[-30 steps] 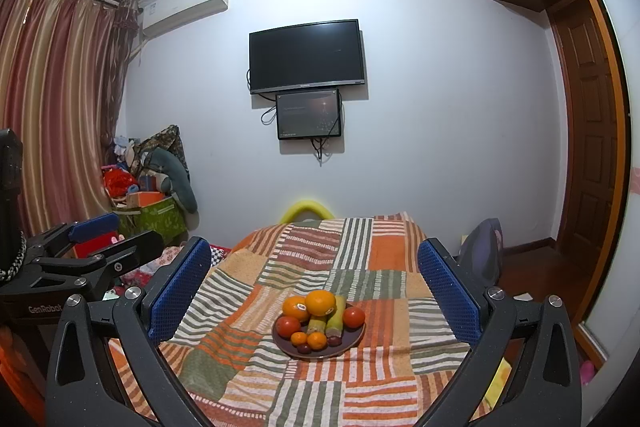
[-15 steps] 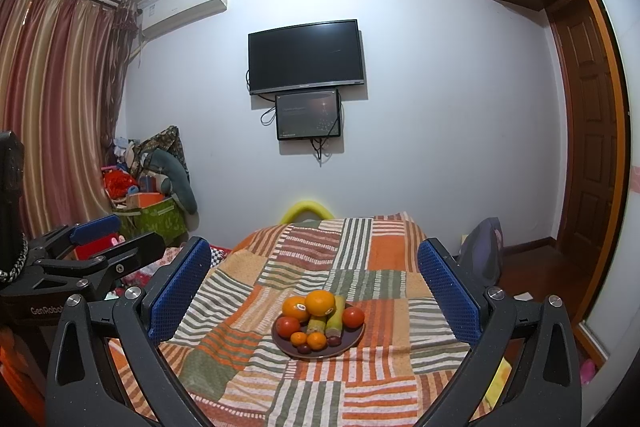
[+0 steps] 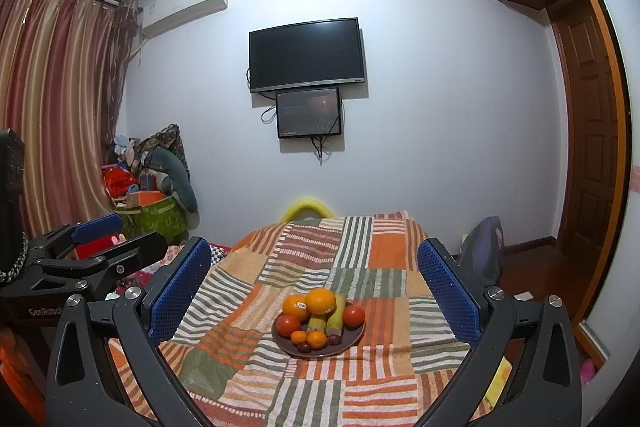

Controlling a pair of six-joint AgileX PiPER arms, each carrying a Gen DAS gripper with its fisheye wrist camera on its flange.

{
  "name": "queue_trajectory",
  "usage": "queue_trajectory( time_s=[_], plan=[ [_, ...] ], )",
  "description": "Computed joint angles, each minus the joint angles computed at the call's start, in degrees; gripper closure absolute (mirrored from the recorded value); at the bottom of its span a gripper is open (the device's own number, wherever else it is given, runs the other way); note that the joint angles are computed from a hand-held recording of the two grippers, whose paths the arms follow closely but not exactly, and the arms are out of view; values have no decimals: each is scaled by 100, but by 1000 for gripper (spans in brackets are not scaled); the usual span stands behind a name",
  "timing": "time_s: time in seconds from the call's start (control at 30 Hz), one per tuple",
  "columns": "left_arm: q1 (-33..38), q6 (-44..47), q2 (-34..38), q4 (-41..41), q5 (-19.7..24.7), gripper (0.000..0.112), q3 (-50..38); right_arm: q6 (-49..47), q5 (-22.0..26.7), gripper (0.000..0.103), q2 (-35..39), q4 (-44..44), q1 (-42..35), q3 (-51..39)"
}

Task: Organize fruits

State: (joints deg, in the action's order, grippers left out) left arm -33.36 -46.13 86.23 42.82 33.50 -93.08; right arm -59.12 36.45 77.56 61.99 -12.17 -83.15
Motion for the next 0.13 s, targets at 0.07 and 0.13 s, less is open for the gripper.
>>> queue_trajectory(
  time_s=[0.07, 0.13],
  plan=[
    [-5, 5, 15, -7, 16, 9, -16, 10, -11, 0, -3, -11, 11, 8],
    [12, 40, 34, -63, 23, 9, -41, 50, -14, 0, 10, -45, 38, -2]
  ],
)
